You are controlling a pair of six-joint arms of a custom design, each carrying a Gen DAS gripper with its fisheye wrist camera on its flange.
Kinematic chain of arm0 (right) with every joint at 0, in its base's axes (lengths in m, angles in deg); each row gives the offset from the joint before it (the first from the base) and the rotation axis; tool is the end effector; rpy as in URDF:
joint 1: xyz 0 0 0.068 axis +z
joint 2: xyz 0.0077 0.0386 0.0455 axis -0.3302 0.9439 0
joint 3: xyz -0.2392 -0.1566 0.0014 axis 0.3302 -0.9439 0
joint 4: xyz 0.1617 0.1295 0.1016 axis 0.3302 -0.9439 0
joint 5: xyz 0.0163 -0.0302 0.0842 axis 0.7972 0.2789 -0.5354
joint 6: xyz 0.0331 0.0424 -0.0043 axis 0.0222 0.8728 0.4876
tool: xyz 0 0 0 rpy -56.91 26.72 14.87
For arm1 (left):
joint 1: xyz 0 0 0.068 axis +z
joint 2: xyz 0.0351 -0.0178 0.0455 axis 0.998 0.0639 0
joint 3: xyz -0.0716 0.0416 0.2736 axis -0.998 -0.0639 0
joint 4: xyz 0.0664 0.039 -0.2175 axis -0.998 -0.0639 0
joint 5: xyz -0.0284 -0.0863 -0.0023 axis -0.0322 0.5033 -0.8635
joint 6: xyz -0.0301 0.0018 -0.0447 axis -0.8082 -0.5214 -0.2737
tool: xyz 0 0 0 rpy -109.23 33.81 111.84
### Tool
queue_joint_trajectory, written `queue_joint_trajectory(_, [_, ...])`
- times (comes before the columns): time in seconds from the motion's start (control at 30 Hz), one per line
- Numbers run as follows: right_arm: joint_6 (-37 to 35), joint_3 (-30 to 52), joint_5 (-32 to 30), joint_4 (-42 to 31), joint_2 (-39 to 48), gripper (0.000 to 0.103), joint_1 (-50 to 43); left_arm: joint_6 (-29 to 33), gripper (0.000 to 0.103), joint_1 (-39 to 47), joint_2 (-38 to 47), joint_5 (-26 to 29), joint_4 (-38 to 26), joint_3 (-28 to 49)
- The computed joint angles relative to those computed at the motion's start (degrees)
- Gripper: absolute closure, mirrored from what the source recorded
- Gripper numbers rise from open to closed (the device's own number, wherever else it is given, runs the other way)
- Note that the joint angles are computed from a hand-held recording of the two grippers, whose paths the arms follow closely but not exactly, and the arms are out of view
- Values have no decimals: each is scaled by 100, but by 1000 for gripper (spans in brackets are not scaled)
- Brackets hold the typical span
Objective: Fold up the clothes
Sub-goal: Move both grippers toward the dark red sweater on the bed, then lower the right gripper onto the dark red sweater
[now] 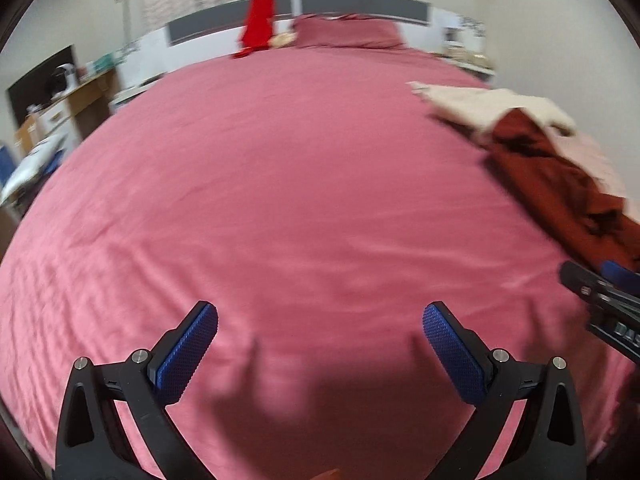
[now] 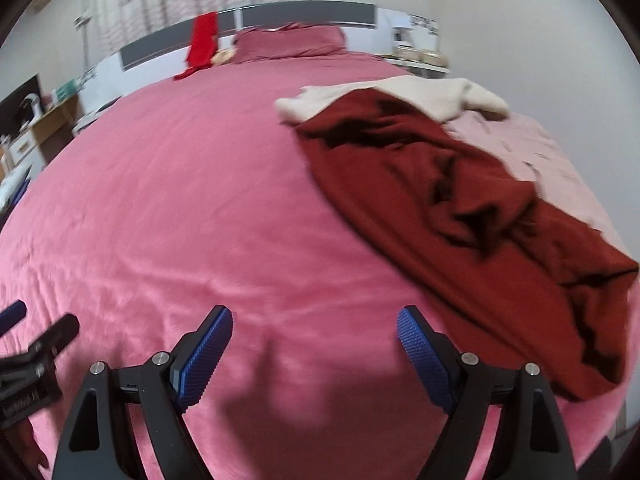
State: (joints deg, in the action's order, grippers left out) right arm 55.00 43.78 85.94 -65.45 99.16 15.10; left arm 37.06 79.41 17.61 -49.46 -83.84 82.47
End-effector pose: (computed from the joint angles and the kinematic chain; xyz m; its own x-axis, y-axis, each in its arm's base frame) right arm 0.2640 0.1583 0.1909 -0.7076 0.2881 -0.6452 0.3554 0.9343 0.0274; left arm 0.3095 -0.0424 0.1817 -0.7133 0.2349 -0.6603 0.3154 0.9490 -0.0032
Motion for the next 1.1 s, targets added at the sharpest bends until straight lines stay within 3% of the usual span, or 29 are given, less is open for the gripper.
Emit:
queue_joint_trajectory(0.17, [477,-248,261,-704,-820,17,-7,-310,0,-416,-463,41,-480,174])
queue_joint_trajectory(0.37, [271,-29,879,-1204,-1347,17,337,-559,0,-677,-1163,-297,-962,380])
queue_joint_trajectory(0.53, [-54,410,1205,-1243,-1407,17,751,-433,0,-651,-1894,-663,-962,263])
queue_joint_trajectory(0.73, [-332,848,1340,-1212,-1245,17,1022,-794,0,-288,-1926,-533,-1371,575])
queue_joint_trajectory(1.1, [-243,827,1355,-1258,-1353,17,923,-847,0,-423,-2050,-647,-1287,470])
